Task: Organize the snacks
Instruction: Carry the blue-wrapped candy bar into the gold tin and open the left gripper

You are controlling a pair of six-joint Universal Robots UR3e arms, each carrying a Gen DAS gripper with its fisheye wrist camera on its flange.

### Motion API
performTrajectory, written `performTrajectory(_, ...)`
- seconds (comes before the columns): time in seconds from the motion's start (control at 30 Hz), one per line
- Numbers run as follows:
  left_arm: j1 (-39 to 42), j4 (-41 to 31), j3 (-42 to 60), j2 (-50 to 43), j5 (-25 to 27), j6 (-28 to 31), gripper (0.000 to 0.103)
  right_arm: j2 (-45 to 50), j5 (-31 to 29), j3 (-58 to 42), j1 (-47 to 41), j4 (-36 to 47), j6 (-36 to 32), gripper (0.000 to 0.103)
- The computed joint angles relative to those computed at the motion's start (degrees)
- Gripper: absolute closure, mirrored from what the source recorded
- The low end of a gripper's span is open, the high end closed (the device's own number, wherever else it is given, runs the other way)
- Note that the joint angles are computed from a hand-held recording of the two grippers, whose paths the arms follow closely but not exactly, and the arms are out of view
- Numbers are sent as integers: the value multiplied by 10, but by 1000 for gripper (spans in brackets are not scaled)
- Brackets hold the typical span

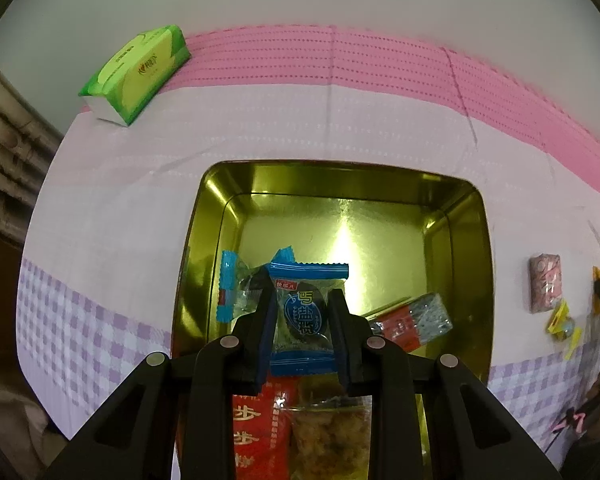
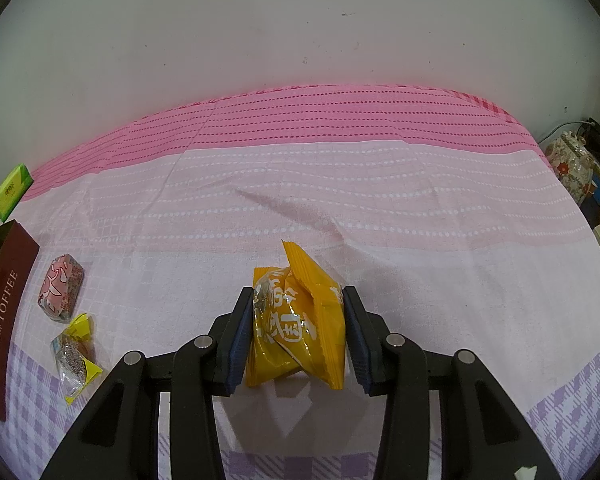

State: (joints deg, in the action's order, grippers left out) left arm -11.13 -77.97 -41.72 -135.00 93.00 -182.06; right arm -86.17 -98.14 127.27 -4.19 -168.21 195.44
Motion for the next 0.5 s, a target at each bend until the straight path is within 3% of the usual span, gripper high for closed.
performTrajectory(0.5, -14, 7, 15, -21, 22, 18, 75, 1, -2, -2, 2, 2, 0, 63)
